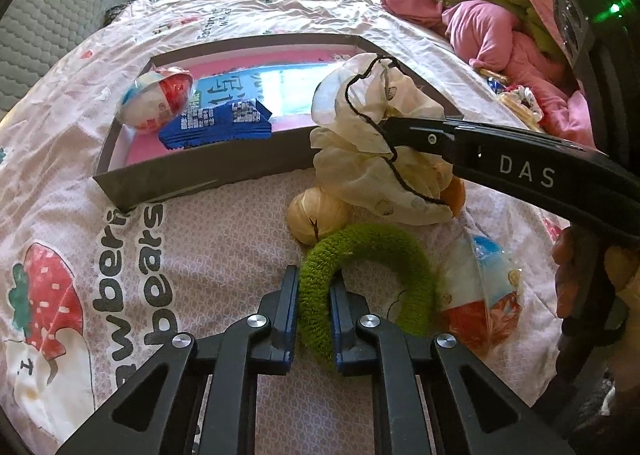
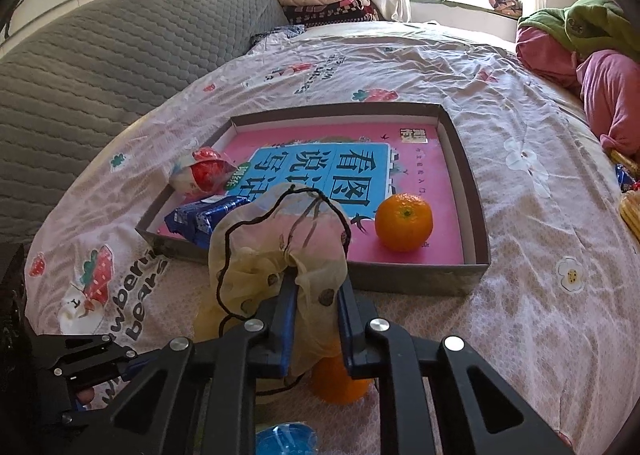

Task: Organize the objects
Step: 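Grasp the green ring with the left tool while the right tool grasps the beige mesh bag, then lift the green ring with the left tool while the right tool lifts the mesh bag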

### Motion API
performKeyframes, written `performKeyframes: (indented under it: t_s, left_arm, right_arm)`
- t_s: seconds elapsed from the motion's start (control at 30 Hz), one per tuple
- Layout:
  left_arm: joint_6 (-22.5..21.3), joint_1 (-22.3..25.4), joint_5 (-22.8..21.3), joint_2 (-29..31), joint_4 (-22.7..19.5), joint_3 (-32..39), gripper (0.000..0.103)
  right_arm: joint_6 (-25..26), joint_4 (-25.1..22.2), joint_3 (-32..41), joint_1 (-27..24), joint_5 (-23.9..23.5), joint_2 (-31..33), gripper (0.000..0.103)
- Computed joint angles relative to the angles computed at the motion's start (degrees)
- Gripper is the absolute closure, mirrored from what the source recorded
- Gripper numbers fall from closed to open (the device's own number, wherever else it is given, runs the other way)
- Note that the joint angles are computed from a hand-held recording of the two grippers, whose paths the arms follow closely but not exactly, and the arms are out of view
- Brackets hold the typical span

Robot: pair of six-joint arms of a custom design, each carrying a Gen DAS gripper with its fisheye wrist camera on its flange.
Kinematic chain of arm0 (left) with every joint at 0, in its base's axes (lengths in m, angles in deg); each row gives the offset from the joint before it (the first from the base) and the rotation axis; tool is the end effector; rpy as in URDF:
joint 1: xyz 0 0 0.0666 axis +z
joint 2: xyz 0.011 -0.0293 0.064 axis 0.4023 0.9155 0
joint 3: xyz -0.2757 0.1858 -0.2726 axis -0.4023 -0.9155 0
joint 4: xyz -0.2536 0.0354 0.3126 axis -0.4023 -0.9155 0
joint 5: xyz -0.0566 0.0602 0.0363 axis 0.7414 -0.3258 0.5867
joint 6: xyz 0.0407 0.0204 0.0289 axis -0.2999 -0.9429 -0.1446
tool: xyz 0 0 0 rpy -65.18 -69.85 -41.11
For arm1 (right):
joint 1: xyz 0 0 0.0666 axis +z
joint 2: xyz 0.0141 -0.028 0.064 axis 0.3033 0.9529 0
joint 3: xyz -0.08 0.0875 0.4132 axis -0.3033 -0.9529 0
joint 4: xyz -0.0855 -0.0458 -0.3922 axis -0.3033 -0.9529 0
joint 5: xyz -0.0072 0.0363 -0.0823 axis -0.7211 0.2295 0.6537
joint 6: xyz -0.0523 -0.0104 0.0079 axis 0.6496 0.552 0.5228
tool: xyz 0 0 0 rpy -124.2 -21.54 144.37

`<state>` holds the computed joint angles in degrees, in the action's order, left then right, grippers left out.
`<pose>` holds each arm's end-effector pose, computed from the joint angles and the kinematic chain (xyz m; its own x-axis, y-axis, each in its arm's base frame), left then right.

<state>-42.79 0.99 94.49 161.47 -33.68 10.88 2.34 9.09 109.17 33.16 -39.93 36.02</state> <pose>0.6146 -0.2679 0.2493 -0.7127 0.4368 -0.5488 0.5963 0.7894 -0.1461 0.5887 0.1587 0.2647 -0.7426 0.1839 -0.6440 0.0928 0.9805 0.1731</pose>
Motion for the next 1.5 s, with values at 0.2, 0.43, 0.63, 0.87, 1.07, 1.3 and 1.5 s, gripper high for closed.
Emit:
performKeyframes:
  t_s: [0.2,0.43,0.63,0.87,1.07,1.3,1.5]
  left_arm:
    - [0.0,0.1,0.2,-1.4,0.7,-0.8,0.090]
    - [0.6,0.2,0.3,-3.6,2.0,-1.9,0.090]
    - [0.9,0.5,0.2,-5.2,3.0,-2.8,0.090]
    - [1.7,1.4,0.4,-6.5,3.6,-2.9,0.090]
    - [2.9,2.0,0.1,-7.5,4.3,-3.1,0.090]
    - [4.3,2.8,-0.3,-8.5,5.2,-3.4,0.090]
    - [7.1,3.9,-0.5,-8.4,5.3,-2.6,0.090]
  right_arm:
    - [0.2,0.5,-0.6,0.1,0.4,-1.3,0.084]
    - [0.3,0.9,-1.1,0.5,1.2,-2.9,0.084]
    - [0.4,1.2,-1.4,1.0,2.0,-4.3,0.084]
    - [0.4,1.7,-1.8,1.3,2.9,-5.9,0.084]
    - [-0.1,2.2,-2.5,1.5,3.6,-7.1,0.084]
    - [-1.5,3.5,-4.3,1.0,4.2,-9.0,0.084]
    - [-1.9,4.2,-4.8,1.1,5.5,-9.9,0.084]
